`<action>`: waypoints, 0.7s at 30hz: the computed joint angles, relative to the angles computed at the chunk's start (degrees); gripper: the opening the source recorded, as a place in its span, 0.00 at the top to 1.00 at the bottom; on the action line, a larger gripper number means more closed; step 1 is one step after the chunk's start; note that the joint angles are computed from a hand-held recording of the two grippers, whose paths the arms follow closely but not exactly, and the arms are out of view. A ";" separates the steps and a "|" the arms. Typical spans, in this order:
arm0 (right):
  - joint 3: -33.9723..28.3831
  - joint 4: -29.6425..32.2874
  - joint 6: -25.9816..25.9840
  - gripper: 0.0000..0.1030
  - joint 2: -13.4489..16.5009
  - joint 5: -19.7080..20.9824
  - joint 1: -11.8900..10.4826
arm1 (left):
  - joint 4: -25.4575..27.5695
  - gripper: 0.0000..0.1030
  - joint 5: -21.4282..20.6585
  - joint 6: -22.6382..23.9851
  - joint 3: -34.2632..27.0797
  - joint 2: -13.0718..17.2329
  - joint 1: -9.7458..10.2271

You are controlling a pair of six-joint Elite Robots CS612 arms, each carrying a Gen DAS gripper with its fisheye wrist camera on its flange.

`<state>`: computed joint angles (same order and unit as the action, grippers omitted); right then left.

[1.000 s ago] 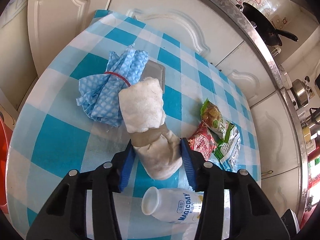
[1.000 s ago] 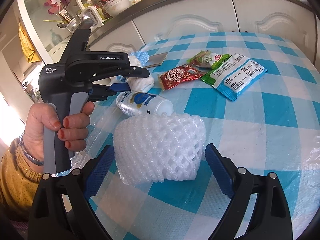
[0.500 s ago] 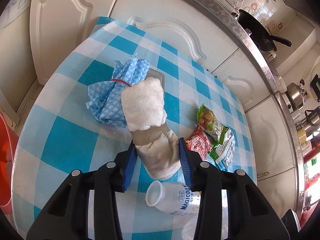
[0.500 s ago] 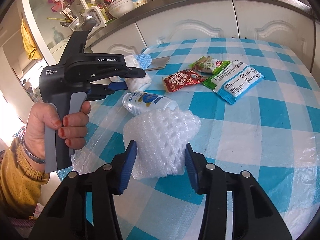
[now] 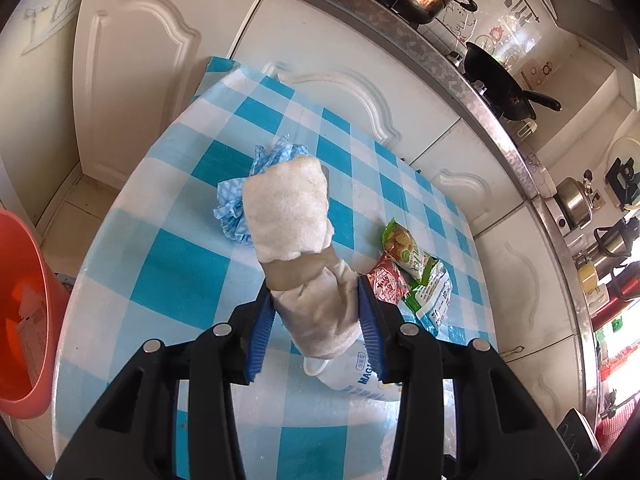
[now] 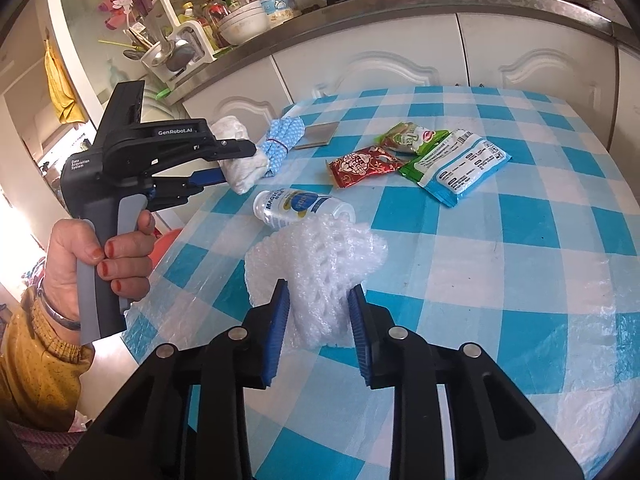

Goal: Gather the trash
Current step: 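Carry the towel and foam net in both tools over the red bucket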

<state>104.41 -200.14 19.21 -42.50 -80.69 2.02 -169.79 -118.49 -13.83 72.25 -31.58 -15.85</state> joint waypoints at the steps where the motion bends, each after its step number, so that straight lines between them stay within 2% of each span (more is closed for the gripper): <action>1: 0.18 -0.22 0.24 0.69 -0.16 -0.05 0.00 | -0.47 0.59 -0.09 -0.03 0.36 -0.16 0.17; 14: 0.60 -2.25 2.89 0.70 -1.99 0.75 -0.09 | -5.01 0.59 -0.61 -0.96 4.47 -1.78 2.72; 21: -1.90 -0.93 2.01 0.70 -2.00 4.04 0.63 | -7.90 0.59 0.44 -1.68 6.45 -2.52 4.67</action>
<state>102.51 -201.08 21.22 -44.50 -76.66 2.65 -177.68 -118.06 -15.51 78.69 -34.09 -11.19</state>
